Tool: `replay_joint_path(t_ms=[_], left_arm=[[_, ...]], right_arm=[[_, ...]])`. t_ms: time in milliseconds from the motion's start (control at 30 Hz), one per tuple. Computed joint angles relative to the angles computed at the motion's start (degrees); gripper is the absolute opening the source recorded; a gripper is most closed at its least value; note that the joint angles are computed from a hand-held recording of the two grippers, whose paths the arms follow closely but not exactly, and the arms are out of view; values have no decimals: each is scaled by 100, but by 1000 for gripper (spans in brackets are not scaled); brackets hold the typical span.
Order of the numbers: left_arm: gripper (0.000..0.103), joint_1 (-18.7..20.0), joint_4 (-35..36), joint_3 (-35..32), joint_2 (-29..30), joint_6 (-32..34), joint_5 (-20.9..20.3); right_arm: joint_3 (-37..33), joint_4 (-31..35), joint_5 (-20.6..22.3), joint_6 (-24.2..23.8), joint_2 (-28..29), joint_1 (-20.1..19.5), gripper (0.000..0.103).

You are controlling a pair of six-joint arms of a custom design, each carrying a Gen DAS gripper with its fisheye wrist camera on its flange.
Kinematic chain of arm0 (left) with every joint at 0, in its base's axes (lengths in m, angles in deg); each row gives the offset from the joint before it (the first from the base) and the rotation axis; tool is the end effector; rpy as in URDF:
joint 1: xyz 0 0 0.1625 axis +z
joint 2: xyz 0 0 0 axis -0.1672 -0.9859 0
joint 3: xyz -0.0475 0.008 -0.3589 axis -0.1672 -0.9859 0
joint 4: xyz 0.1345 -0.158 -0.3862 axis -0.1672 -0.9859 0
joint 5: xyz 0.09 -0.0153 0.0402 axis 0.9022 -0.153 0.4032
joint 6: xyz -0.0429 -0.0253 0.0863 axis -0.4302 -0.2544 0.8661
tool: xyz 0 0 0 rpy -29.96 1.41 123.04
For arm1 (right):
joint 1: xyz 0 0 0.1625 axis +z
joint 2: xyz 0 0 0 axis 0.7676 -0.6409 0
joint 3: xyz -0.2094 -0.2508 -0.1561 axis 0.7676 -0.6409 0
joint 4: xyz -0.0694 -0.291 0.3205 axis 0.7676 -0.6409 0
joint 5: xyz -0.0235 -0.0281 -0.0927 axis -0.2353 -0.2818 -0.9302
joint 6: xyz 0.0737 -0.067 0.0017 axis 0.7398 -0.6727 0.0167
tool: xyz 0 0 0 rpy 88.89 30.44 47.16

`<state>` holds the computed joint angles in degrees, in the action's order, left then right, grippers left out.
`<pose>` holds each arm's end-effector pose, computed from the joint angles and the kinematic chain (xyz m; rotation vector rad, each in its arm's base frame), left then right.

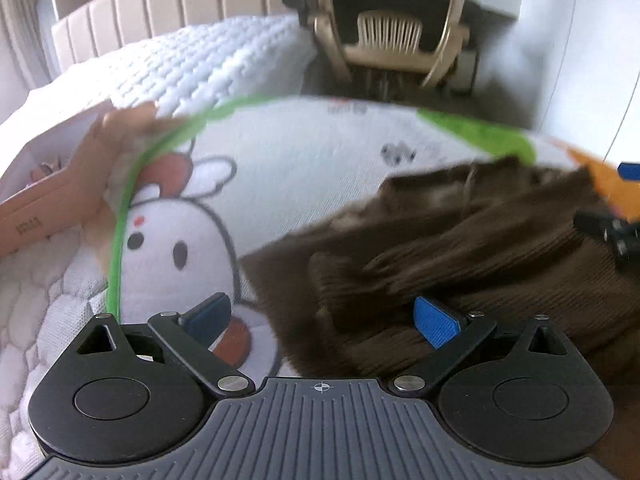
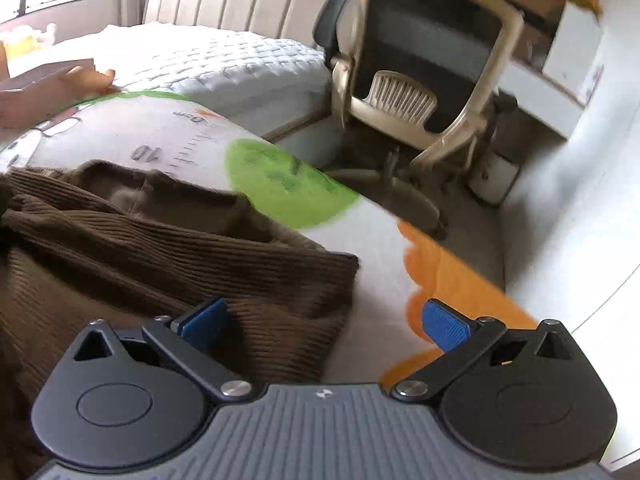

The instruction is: Fold clothes

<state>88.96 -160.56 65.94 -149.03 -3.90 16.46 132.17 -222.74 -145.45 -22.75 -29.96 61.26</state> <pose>0.0698 -0.6607 0.2922 0.6574 2.2446 -0.6668 0.3151 -0.6566 -0.0975 0.4603 -2.0107 0.8859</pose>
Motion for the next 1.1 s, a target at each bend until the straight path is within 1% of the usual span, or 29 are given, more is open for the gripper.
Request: replay_joint_path(t_ms=[67,100,133,167,200,233,267,300,333,367,433,467,500,567,600,633,667,700,733,767,800,833,933,1033,1100], left_arm=[[102,84,205,-79,-12,-4,-112],[102,111,309,-99,-46,-75,-157],[101,135,387,-117,-89,-140,-228],[101,167,438,-120,-163,-211,-397],[101,240,604,-162,-263,-335,-760],[101,358,939,-308,-319,-533,-1261],[101,471,1312,-514,-302,-775,-1681],[101,568,1656,-730,-251,-1021,-2018],[101,613,1801,-869,-180,-1175,-2140],[100,616,1796,-941,-100,-1266,-2085],[100,594,1592,-972,54,-1395,-1827],[100,588,1503,-974,119,-1465,-1746],[100,591,1365,-955,170,-1515,-1728],[100,593,915,-866,255,-1475,-1812],[100,600,728,-865,326,-1414,-1886],[100,600,589,-866,394,-1367,-1917],[99,583,456,-862,464,-1311,-1860],[92,544,259,-824,519,-1161,-1736],[80,496,9,-763,558,-944,-1596],[42,459,-64,-728,555,-762,-1510],[20,469,103,-728,491,-713,-1616],[20,480,276,-686,357,-686,-1797],[17,446,386,-326,-192,-446,-2270],[17,393,622,296,-1080,-278,-2949],[17,338,734,812,-1709,12,-3189]], right_arm=[[333,-261,147,178,-219,-94,103],[304,-587,28,-11,-190,-80,103],[386,-927,114,-130,-236,-82,103],[467,-1256,204,-242,-283,-85,103],[586,-1453,282,-191,-377,-74,101],[846,-1482,596,100,-558,-137,99],[1107,-1397,892,504,-765,-188,91],[1240,-1073,1134,934,-899,-265,83],[1352,-750,1394,1339,-1028,-345,78],[1429,-472,1659,1669,-1131,-428,72],[1178,-210,1661,1806,-974,-492,70],[1032,-115,1638,1857,-875,-516,64],[886,-17,1620,1909,-778,-540,53],[829,164,1881,2028,-749,-556,42],[736,259,1942,1982,-691,-541,37],[568,396,1910,1897,-588,-512,32],[372,534,1848,1838,-468,-481,18],[409,466,1862,1824,-478,-462,16],[447,398,1875,1810,-489,-443,15],[485,330,1889,1796,-499,-424,13],[529,258,1905,1780,-514,-404,12],[780,26,1998,1715,-658,-373,12],[1703,-799,2260,1456,-1192,-208,11],[2735,-1623,2400,1204,-1735,70,11],[3385,-2079,2405,1088,-2028,305,11]])
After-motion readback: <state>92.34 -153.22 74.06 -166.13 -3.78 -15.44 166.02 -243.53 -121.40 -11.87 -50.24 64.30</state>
